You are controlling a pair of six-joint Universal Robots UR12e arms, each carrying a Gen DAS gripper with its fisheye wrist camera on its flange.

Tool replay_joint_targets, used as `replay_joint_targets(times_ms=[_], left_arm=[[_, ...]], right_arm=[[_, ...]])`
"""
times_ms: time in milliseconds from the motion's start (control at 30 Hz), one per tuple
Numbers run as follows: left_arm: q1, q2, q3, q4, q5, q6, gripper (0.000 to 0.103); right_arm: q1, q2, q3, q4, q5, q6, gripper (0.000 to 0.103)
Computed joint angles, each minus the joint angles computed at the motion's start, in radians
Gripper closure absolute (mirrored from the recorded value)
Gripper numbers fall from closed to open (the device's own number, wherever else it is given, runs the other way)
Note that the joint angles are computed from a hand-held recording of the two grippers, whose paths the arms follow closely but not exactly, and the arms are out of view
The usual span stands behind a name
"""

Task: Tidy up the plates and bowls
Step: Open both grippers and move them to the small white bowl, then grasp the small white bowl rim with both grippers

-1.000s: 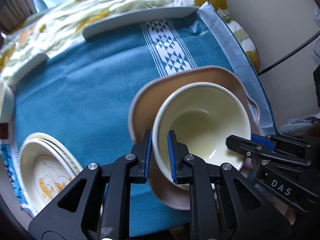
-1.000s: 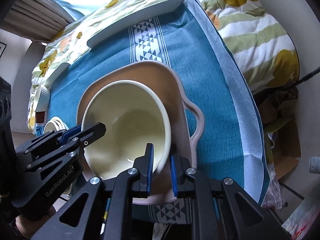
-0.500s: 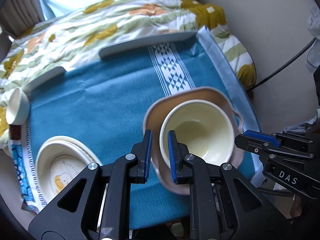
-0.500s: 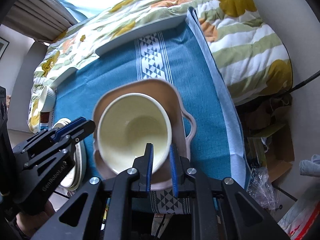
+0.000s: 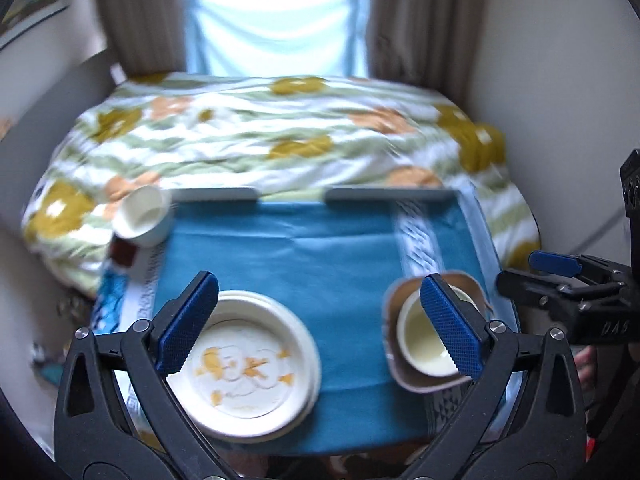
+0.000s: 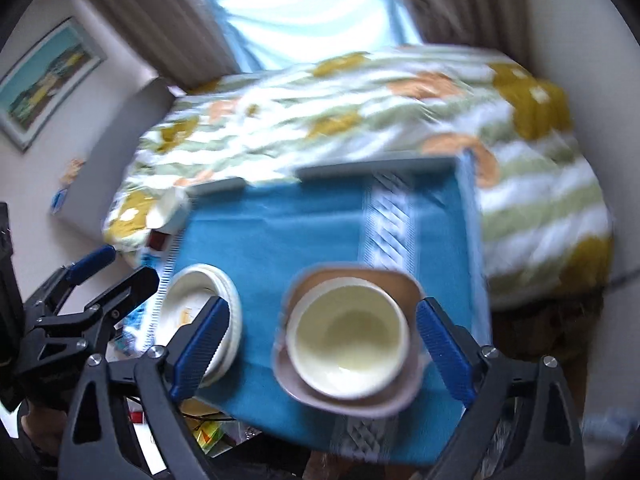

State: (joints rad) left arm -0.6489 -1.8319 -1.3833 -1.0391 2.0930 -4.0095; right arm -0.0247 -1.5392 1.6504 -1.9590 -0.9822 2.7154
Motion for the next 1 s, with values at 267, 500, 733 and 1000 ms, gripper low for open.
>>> replay_joint_targets(times_ms=[267,500,733,1000], left_arm=[[0.068,0.132,-0.133,-0.091,0.043,-0.23,0.002],[0.193,0.238,-0.285,-0.053,-0.005,-0.334,0.002],[0.344,0.275,-0.424,0.092,-0.159,-0.344,0.002],[0.471,0.233,-0.518,0.265,-0.356,-0.263,0.034]], right_arm=[[0.107,0.094,-0.126,-0.033,0.079,-0.101,0.001],[0.241,0.213,-0.267,-0.038,0.046,-0.115,0.001],[0.362,0.396,-0.454,0.121,-0.029,-0.154,0.001],[0.443,0.546,-0.586,0.261,-0.059,-0.124,0.031]])
